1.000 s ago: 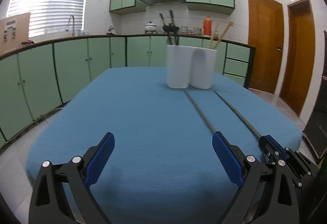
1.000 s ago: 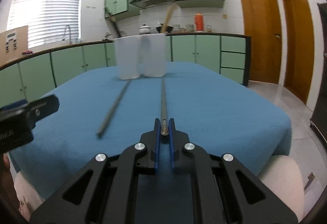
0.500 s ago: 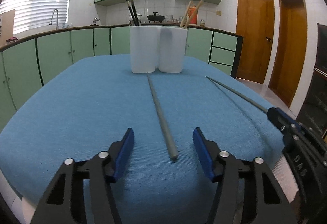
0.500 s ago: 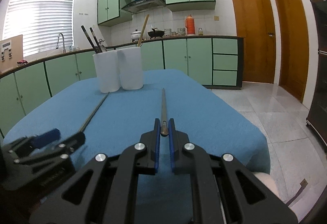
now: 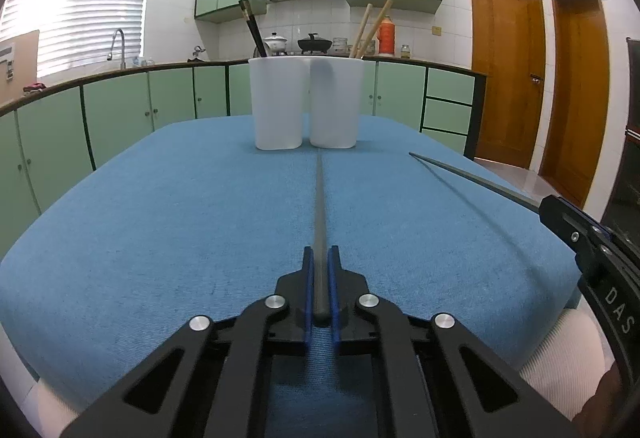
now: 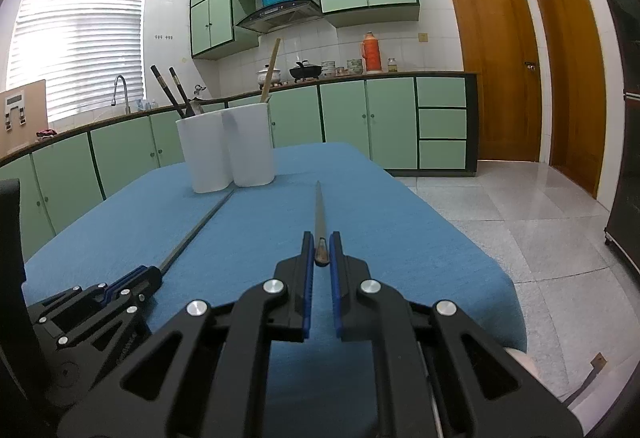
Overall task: Organize utensils
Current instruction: 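Lift both grey chopsticks and carry them toward the white holder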
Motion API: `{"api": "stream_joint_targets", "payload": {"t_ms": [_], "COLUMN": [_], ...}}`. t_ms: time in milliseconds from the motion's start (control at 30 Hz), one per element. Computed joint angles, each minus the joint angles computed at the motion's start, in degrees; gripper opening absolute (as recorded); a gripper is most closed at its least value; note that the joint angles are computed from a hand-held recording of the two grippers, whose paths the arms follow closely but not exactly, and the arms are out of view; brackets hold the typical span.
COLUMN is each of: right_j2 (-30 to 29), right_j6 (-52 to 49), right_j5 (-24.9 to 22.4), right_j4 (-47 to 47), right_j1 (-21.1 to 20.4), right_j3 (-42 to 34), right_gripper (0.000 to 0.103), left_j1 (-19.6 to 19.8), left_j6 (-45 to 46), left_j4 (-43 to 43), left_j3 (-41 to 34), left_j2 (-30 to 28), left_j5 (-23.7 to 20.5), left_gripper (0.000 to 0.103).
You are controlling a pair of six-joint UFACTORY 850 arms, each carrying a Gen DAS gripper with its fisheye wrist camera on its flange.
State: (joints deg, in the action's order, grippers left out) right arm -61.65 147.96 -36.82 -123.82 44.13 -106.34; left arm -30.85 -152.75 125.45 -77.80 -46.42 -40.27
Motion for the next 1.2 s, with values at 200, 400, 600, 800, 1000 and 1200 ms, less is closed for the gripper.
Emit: {"api": "stream_joint_targets", "payload": {"t_ms": [200, 400, 600, 800, 1000, 1200], "right_j2": [1.3, 3.6, 6.6, 9.3, 9.1, 9.3], "right_j6": [0.4, 2.0, 4.2, 8.6, 10.8, 9.9], "right_j5": [-1.8, -3.2, -1.8, 2.9, 5.4, 4.2], "right_j4": [-2.2, -7.4, -13.7, -20.1, -22.0, -20.8], "right_j1": [0.0, -0.3, -1.2, -2.7, -3.4, -2.8], "right_j3": [2.0, 4.2, 4.9, 3.1, 0.4, 1.0], "right_gripper": [0.007, 0.007, 0.006, 0.006, 0.006, 0.006], "left_j1": [-0.3, -0.9, -0.2, 1.9, 4.9, 4.4], "left_j6": [2.3, 2.4, -0.1, 3.1, -1.2, -1.9], "left_j4": [-0.6, 0.9, 4.8, 3.8, 6.5, 5.0], "left_j3": [1.6, 4.6, 7.3, 6.3, 5.9, 6.0], "left_j2": [2.0, 5.8, 10.5, 14.1, 14.5, 9.7], "left_j5": [-0.9, -3.9, -5.9, 1.2, 11.0, 7.7], "left_gripper": [0.007, 0.007, 0.007, 0.007, 0.007, 0.007]}}
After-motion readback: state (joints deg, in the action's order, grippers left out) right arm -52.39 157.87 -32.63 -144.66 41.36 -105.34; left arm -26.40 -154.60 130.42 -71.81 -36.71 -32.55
